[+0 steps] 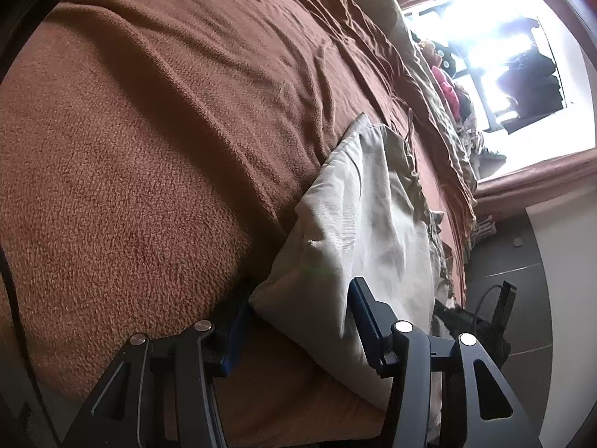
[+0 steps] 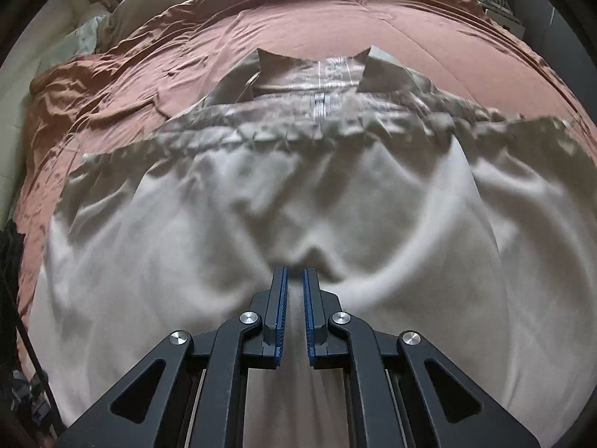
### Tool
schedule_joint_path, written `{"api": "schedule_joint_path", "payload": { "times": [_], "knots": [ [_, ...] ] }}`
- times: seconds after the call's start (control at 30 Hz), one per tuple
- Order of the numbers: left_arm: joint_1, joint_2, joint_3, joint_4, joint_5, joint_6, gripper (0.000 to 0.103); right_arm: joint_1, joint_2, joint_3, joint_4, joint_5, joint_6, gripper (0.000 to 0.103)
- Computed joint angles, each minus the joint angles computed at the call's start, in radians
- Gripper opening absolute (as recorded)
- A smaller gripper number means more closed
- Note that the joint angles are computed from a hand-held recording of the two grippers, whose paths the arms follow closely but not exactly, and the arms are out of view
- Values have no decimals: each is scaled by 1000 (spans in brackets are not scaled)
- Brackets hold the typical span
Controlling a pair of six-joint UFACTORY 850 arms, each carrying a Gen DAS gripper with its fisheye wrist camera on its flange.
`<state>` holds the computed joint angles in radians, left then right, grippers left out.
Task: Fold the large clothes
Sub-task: 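Grasp the jacket's folded side with the left tool while the right tool grasps the hem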
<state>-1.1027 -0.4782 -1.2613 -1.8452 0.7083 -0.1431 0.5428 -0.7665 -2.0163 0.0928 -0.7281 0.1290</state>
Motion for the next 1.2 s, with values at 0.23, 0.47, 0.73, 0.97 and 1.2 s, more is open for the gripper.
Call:
{"api": "schedule_joint_path", "payload": {
  "times": [0.23, 0.47, 0.73, 0.97, 1.2],
  "knots": [
    [18, 10, 13, 6, -41, -26, 46, 4, -139, -230, -39, -112, -10, 4],
    [23, 17, 22, 42, -54, -64, 46, -33, 21, -19, 87, -16, -157, 4],
    [18, 36, 68, 200, -47, -245, 48, -65, 297, 385, 365, 88, -472, 4],
    [-3, 45, 40, 155, -12, -174, 21, -75, 438, 611, 500, 105, -673, 4],
    [-14, 57, -39, 143, 48, -10, 18, -128, 435, 639, 625, 3, -728, 4]
  ]
}}
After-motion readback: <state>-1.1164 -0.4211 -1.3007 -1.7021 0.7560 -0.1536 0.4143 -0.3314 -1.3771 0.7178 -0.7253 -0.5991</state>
